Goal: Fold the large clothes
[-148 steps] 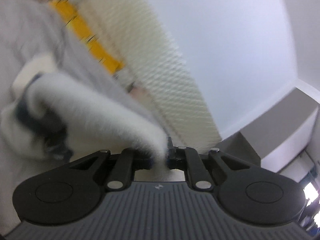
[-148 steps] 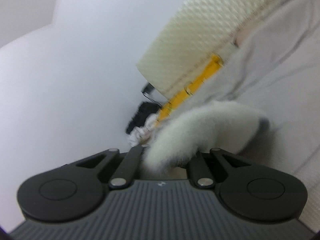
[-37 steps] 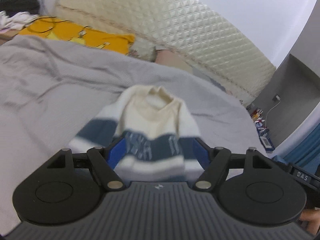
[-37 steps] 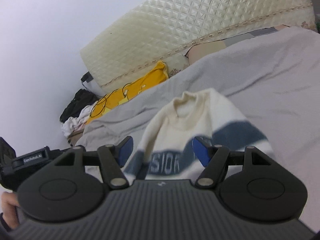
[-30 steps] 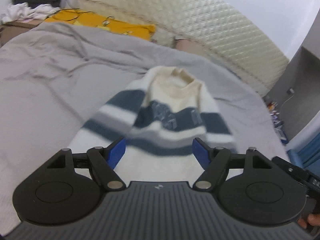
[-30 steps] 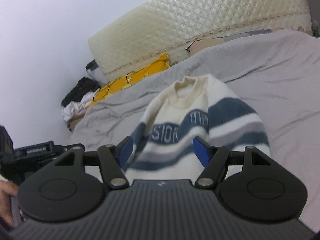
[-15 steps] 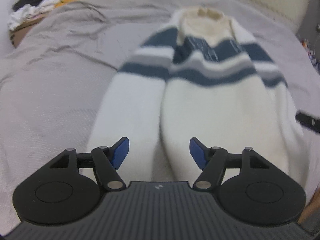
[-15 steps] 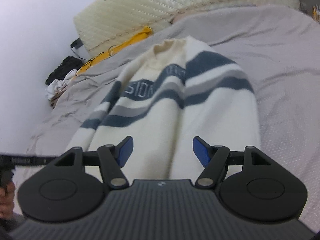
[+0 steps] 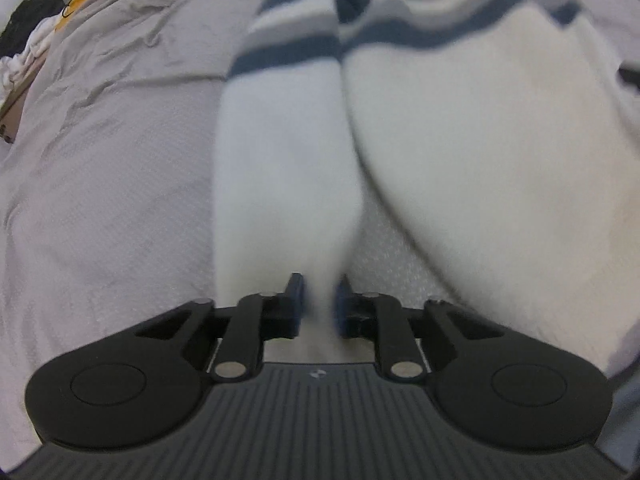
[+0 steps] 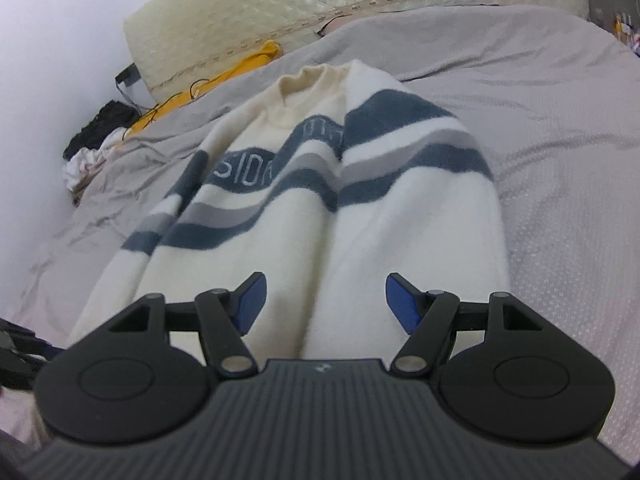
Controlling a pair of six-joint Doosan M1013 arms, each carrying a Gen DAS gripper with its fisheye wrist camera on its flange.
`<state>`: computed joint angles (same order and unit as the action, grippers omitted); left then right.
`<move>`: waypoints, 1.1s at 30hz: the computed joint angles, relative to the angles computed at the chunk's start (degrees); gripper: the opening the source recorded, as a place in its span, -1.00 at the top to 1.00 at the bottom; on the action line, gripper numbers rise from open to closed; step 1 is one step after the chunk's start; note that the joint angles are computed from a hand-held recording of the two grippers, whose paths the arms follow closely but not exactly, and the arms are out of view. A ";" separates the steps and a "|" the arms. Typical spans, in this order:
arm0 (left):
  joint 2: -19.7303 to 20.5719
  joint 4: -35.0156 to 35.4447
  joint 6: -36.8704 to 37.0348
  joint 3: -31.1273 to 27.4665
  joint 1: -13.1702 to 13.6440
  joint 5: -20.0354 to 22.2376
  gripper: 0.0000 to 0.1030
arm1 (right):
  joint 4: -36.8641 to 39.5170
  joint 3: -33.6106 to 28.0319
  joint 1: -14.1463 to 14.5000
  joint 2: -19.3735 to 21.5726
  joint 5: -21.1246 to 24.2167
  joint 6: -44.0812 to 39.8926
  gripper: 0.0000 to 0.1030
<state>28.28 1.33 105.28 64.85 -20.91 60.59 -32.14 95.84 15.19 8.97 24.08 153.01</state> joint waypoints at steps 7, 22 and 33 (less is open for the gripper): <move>-0.20 -1.31 0.81 -6.03 6.47 -4.86 0.84 | 1.36 -0.39 -0.43 0.76 -1.17 -1.27 -0.35; 24.85 9.35 -19.20 -44.36 12.87 3.40 0.85 | -7.12 -3.86 -0.03 3.99 1.83 7.11 -0.35; 34.92 8.40 -25.76 -58.47 13.19 12.93 0.83 | -7.09 -5.78 -1.55 6.17 2.81 10.13 -0.35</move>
